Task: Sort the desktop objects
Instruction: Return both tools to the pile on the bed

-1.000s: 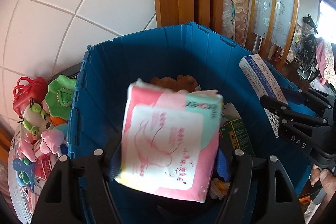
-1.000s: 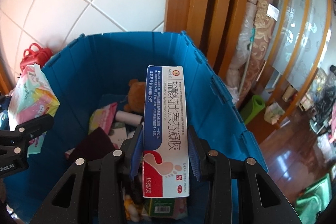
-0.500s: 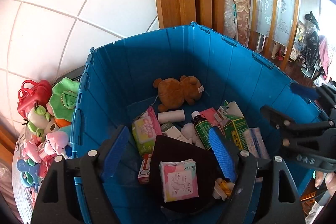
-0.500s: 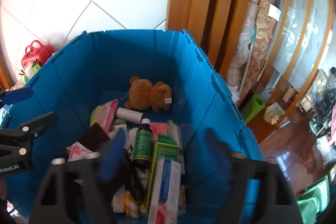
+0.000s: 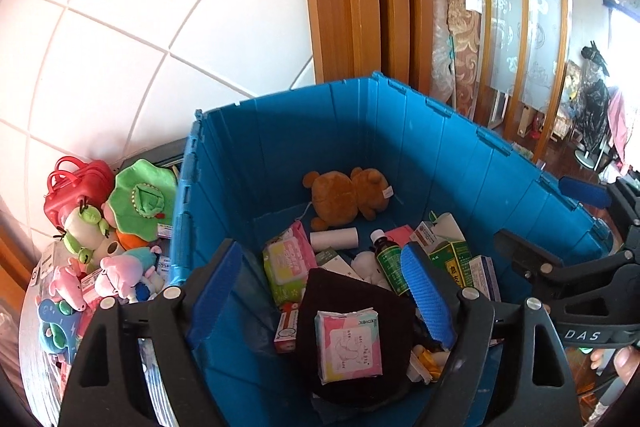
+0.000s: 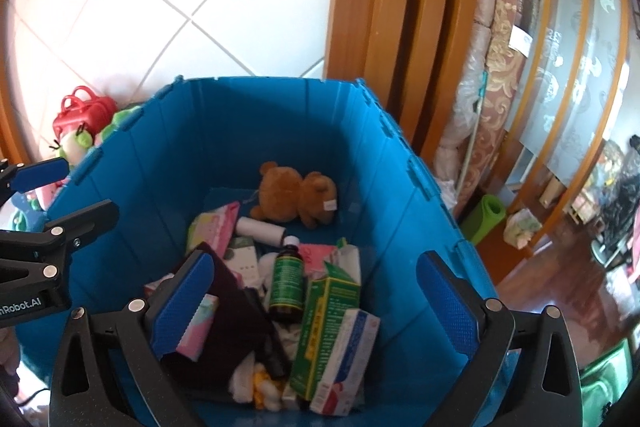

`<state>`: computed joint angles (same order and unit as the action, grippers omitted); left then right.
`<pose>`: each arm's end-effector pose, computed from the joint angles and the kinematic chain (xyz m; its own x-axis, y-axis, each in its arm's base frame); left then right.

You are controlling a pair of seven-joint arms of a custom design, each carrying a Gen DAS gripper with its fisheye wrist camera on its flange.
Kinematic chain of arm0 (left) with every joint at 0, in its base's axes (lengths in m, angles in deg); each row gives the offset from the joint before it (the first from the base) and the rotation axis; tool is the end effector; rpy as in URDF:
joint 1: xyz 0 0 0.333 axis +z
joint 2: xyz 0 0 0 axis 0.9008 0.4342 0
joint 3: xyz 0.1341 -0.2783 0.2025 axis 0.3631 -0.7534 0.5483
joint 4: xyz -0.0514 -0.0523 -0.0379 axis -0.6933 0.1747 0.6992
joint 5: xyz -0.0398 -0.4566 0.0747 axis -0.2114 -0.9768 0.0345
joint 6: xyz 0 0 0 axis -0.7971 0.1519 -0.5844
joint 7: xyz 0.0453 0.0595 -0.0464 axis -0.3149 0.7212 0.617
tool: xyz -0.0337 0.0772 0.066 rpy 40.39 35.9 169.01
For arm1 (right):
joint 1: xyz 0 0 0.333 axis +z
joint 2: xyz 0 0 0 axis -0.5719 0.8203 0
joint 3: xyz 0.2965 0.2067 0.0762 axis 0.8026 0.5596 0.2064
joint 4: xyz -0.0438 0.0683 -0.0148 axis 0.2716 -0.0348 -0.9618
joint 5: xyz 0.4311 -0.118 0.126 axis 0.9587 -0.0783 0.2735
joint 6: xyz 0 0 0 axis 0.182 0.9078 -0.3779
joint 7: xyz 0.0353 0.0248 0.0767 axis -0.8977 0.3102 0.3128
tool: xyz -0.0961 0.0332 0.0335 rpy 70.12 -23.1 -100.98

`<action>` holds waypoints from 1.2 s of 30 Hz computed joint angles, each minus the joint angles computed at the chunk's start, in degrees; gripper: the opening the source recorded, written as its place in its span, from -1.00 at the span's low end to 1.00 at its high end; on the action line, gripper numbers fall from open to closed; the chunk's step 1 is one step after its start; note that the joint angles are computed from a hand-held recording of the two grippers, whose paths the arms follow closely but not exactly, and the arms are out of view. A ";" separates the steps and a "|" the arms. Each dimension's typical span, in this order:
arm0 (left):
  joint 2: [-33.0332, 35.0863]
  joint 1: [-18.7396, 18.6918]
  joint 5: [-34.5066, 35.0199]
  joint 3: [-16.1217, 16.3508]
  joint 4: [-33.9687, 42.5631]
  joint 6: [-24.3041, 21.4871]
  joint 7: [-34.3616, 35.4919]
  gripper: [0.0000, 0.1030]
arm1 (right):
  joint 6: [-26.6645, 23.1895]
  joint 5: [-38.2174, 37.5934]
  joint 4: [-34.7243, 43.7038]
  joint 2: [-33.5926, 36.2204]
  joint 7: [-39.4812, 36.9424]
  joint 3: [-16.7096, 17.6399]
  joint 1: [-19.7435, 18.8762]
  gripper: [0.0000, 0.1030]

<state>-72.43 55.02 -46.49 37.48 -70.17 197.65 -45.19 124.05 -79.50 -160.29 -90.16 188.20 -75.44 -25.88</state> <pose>0.5010 -0.3064 0.6696 -0.0583 -0.9958 -0.0712 -0.6049 0.0920 -0.7910 0.5816 0.1478 0.6357 0.1929 -0.9775 0.0853 -0.5954 -0.1857 -0.7817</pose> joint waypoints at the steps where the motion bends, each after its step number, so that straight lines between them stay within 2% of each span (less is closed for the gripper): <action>1: -0.68 0.24 0.56 -0.06 -0.47 0.14 -0.59 0.59 | 0.43 0.42 -0.18 -0.21 -0.28 -0.02 0.30 1.00; 10: -10.22 4.22 1.69 -0.06 -7.59 3.32 -2.57 0.59 | 5.05 0.89 -1.06 -2.32 0.04 2.48 2.15 1.00; 13: -13.94 5.09 -0.39 1.10 -10.92 4.81 -1.16 0.59 | 5.56 3.15 -0.68 -2.33 -1.54 2.34 4.74 1.00; 16: -18.10 6.38 -2.90 2.42 -14.54 5.58 1.04 0.59 | 6.72 9.84 -0.38 -2.16 -6.28 0.56 9.73 1.00; 17: -19.29 7.02 -3.57 2.66 -15.55 5.72 1.68 0.59 | 7.23 10.11 -0.09 -1.99 -5.89 1.42 9.89 1.00; 21: -24.38 9.93 -6.16 4.19 -20.22 5.76 4.15 0.59 | 9.59 4.77 1.06 -0.85 0.47 6.79 7.35 1.00; 26: -29.28 13.42 -8.92 7.25 -26.39 6.79 8.41 0.59 | 10.70 1.38 3.64 2.41 5.71 9.36 9.12 1.00; 29: -32.14 16.25 -10.31 9.09 -30.68 8.17 10.83 0.59 | 12.53 -5.38 5.09 4.99 14.04 12.10 8.36 1.00; 32: -33.62 20.82 -10.55 9.73 -34.19 9.08 12.47 0.59 | 13.97 -17.25 7.41 8.64 26.44 15.04 7.03 1.00; 34: -34.15 23.49 -10.69 10.05 -36.33 10.04 13.35 0.59 | 14.00 -22.33 9.22 11.28 31.35 14.98 8.15 1.00; 36: -33.53 25.60 -11.18 10.80 -38.21 11.27 14.44 0.59 | 13.38 -23.70 11.00 14.28 32.44 14.31 10.19 1.00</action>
<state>-105.96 80.63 -57.67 48.28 -108.38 208.91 -30.76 137.43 -103.20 -149.28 -75.88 220.64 -61.13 -15.69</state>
